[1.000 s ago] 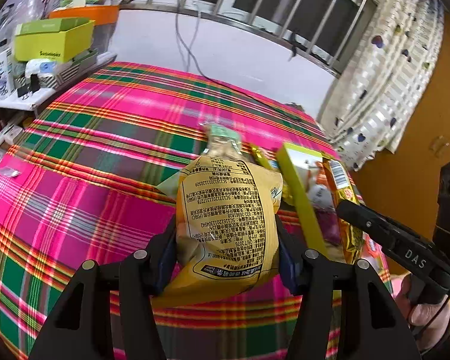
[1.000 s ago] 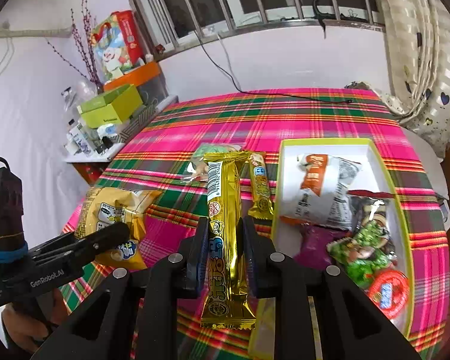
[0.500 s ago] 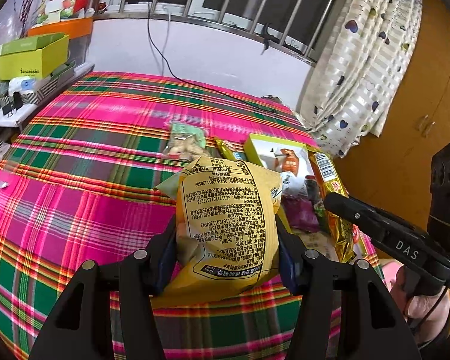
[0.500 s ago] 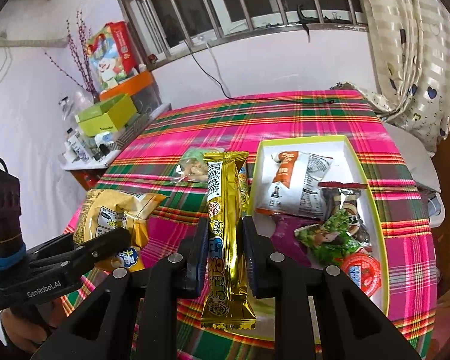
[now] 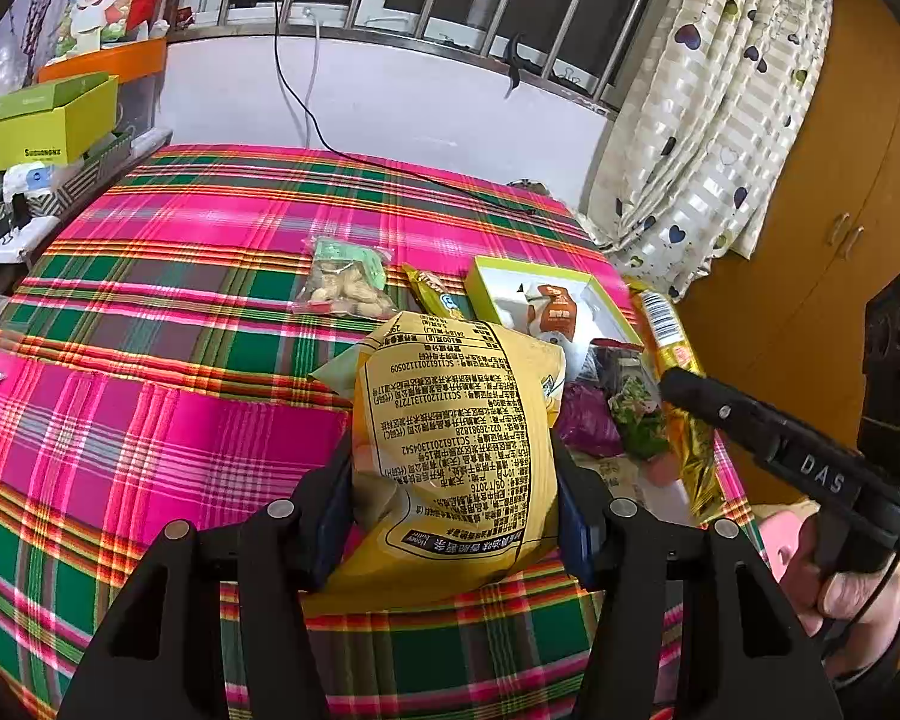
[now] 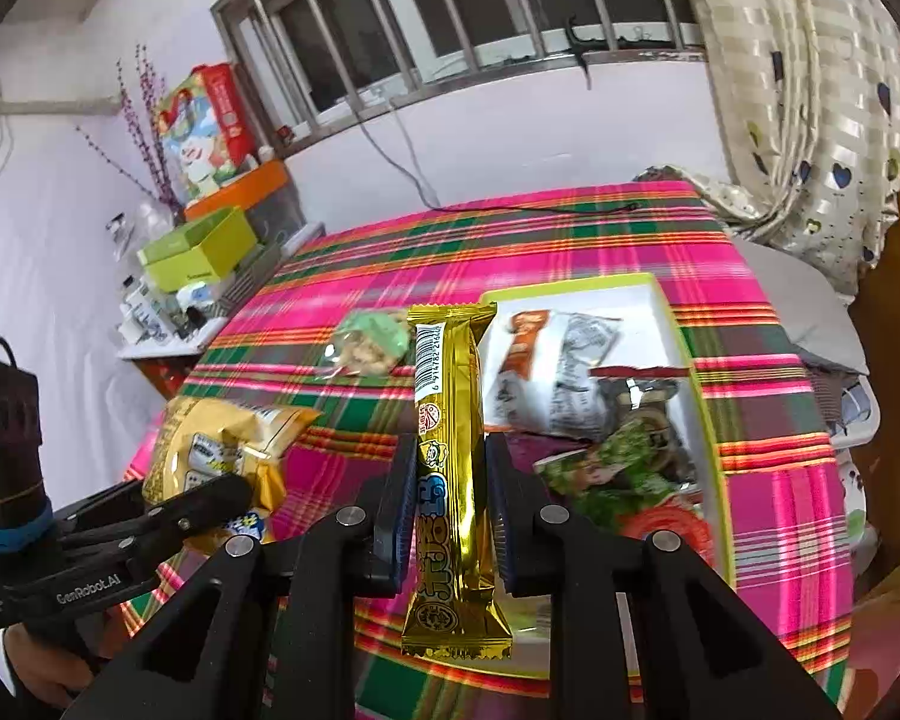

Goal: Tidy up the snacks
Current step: 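Lift the yellow chip bag and gold wafer bar toward the white box, then open the right gripper over the box to drop the wafer bar while the left carries the chip bag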

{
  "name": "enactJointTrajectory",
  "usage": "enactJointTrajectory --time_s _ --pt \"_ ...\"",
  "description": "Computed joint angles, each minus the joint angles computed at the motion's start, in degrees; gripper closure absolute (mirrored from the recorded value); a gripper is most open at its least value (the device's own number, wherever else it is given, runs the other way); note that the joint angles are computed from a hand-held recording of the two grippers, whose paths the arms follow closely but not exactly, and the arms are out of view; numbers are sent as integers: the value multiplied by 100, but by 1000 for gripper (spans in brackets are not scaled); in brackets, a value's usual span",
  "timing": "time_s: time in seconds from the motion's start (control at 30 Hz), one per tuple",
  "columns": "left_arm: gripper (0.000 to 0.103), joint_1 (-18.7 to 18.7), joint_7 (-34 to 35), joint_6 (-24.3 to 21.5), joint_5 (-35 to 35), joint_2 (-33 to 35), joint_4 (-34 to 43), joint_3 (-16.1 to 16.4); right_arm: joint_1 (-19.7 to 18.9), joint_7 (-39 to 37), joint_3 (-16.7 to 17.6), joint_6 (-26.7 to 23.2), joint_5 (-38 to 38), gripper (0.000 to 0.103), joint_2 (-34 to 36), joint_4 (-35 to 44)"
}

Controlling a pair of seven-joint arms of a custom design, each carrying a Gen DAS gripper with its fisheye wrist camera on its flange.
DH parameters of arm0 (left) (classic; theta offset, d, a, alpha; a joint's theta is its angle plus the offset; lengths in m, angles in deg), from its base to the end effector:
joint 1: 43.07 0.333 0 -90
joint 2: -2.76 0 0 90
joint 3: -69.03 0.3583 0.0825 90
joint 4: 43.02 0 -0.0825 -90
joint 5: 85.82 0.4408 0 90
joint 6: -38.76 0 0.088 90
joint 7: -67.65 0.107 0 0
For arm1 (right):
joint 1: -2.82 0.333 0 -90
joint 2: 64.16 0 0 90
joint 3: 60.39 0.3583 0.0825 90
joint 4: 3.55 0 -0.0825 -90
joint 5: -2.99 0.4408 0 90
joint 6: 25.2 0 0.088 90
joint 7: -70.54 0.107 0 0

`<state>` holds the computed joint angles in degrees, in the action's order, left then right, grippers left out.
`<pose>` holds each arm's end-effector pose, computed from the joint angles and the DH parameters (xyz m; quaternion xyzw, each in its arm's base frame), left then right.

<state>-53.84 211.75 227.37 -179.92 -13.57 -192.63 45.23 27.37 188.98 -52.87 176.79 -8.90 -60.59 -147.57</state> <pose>0.4027 -0.1522 0.3907 -0.6876 0.6062 -0.3598 0.1741 0.4501 0.3111 0.3659 -0.7142 0.5316 -0.1216 0.4388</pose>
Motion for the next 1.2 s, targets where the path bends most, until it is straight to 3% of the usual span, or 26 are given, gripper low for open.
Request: enactJointTrajectory --time_s 0.17,0.53,0.8,1.0,1.2 --pt "46 351 -33 -113 6 10 34 -324 -35 -231 -91 58 398 84 -105 -118" --pt "46 528 432 -209 -272 278 359 -451 -193 -691 -181 11 995 84 -73 -47" --pt "46 223 487 -232 -157 549 535 -79 -288 -778 -322 -290 801 84 289 393" --pt "46 -215 53 -232 371 724 581 392 -708 -306 -161 -796 -101 84 749 1012" --pt "46 -573 -220 -258 737 860 630 801 -1612 -65 610 -1453 -687 84 1265 1685"
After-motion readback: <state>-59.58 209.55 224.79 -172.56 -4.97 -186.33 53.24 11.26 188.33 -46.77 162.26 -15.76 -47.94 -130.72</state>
